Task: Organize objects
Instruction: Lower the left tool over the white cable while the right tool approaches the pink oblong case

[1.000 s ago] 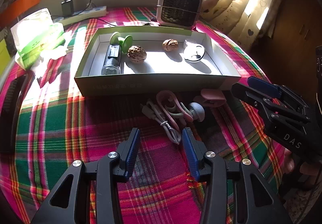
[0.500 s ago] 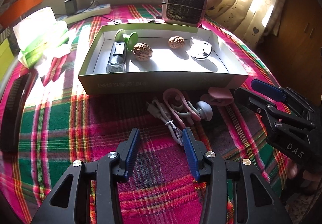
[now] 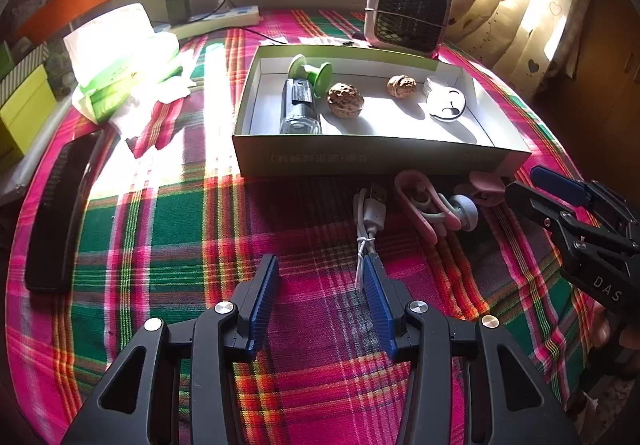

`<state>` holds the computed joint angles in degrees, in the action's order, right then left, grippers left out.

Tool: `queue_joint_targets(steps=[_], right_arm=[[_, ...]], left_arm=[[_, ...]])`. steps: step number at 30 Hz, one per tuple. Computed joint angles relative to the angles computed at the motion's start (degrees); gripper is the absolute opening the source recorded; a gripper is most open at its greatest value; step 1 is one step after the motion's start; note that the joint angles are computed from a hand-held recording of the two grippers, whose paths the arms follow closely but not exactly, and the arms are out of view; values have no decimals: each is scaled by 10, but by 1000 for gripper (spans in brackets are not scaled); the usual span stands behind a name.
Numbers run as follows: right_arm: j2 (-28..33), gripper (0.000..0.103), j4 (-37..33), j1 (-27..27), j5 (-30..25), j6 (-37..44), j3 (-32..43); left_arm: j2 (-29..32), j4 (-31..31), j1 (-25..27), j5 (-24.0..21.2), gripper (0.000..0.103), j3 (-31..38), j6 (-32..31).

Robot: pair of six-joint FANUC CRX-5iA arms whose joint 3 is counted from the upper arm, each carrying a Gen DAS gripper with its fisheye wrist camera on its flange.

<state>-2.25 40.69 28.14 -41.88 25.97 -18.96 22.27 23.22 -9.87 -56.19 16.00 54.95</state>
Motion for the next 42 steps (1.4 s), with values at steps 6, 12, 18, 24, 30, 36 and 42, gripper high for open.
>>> queue_joint_targets(steps=[6,12,18,24,30,36,42], right_arm=[[5,52,-24,-4,-3,15,7],[14,52,-66,-10,3,59,25],[32,52,-109,-16,-6,109,53],[31,52,-146,-17,-2,154,62],[26,52,-189,-17,2,201,71],[14,52,-216,-17,21,251,69],[30,52,-134,-13,8,206,65]], left_arm=[[4,-18,8,5,42,10,23],[12,17,16,-15,42,14,9],[11,47,14,-17,42,8,-18],[13,47,11,-18,42,13,-15],[24,37,7,-22,42,29,-3],[36,16,2,-29,42,49,19],[38,-1,-5,-23,42,55,24]])
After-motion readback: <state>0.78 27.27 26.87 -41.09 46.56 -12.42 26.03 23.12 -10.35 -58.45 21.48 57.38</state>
